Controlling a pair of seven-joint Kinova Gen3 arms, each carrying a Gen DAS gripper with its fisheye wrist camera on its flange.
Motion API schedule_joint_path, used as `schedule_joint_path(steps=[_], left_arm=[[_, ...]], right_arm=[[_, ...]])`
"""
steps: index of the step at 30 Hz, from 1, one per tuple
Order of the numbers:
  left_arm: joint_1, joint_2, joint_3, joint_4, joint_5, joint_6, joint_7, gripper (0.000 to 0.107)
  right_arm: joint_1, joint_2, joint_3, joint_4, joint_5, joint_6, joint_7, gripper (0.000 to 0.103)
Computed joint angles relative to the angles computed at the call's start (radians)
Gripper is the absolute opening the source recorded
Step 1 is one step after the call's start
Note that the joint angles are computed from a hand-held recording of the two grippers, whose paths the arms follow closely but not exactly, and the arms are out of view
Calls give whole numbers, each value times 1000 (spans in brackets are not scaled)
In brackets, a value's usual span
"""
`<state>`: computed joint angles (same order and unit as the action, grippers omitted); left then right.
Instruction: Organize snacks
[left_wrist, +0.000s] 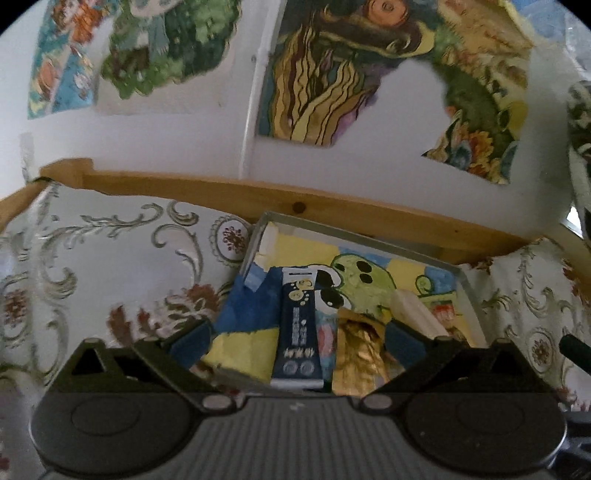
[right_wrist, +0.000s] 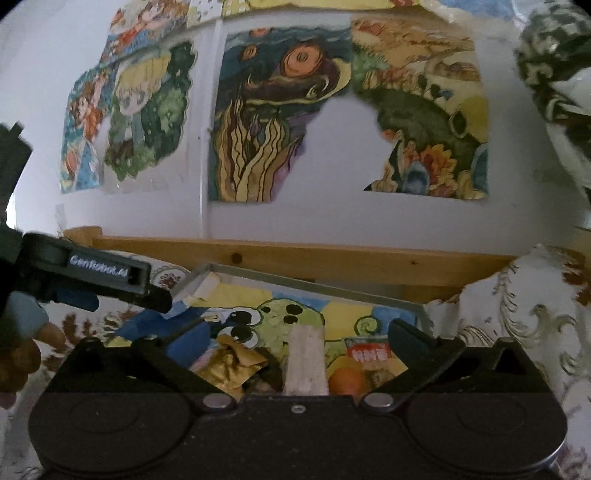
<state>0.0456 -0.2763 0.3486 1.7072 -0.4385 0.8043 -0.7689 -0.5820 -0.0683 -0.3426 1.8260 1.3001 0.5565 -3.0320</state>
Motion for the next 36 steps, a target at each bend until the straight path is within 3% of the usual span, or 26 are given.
schedule_joint_path(steps=[5,9,18,30,36], left_arm=[[-39,-114,68,78,-39,6,51,103],[-79,-212,116,135,-23,28,20,103],[-116,-397,157,230,115,95,-81,103],[-166,-544,144,292,285,174,-213,103],[-195,-575,132,300,339,185,-259,103]], right_arm=[[-3,-95,-57,56,-59,71,-18,102],[18,-179,-127,98,-139,127,-11,102],[81,-335,-285,178,-306,240,-9,102],[192,-466,-466,224,-510,319,76,102],[243,-501,-486,226,-611,301,149,102]])
